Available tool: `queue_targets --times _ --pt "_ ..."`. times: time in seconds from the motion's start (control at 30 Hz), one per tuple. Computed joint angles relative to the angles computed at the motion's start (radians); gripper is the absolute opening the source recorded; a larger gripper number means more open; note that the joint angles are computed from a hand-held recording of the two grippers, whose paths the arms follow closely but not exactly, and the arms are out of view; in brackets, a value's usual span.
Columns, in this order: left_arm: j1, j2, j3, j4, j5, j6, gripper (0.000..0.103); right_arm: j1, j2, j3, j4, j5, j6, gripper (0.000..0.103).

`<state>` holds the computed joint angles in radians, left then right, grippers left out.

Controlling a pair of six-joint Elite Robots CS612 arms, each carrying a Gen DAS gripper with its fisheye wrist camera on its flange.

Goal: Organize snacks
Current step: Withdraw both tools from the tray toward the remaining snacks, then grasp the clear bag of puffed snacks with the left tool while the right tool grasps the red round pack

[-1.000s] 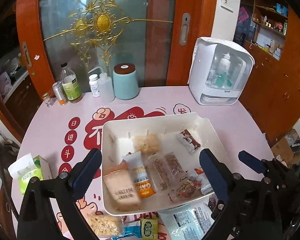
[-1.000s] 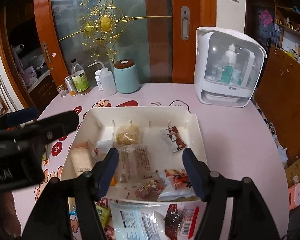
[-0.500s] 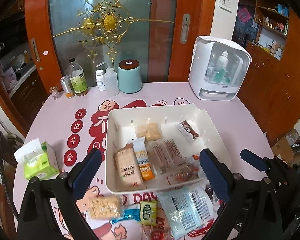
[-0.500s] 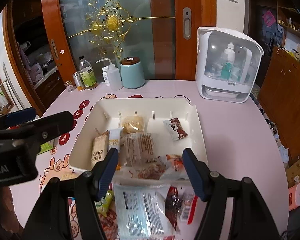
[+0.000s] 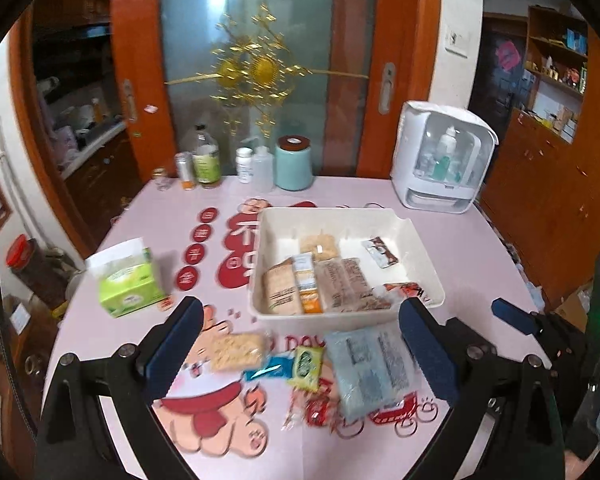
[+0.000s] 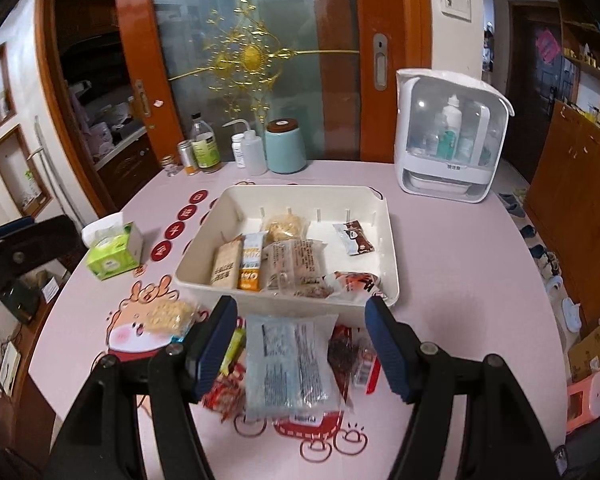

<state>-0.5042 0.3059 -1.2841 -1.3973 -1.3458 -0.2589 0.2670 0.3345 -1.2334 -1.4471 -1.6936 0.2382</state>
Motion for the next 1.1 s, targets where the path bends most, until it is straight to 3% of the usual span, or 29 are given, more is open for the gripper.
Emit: queue_targets --times 0.27,0.43,0.63,0.83,1.1 --pt "-0.009 0.053 -0.201 0.127 0.114 -0.045 0.098 0.022 0.018 -0.068 0.018 0.018 -0.041 0.067" --pt "0.004 0.067 -0.250 0.149 0.125 -0.028 0.098 0.045 0.015 -0.074 0.014 -0.002 -0.046 0.067" --pt "0.045 0.074 -0.253 0.120 0.030 0.051 0.098 0.075 -0.002 -0.041 -0.016 -0.067 -0.005 0.067" --pt "0.109 0.076 -0.226 0.109 -0.101 0.149 0.098 0.110 -0.025 0.020 -0.030 -0.150 0.100 0.067" --pt "0.181 0.099 -0.161 0.136 -0.251 0.243 0.098 0.145 -0.052 0.117 0.043 -0.196 0.210 0.067"
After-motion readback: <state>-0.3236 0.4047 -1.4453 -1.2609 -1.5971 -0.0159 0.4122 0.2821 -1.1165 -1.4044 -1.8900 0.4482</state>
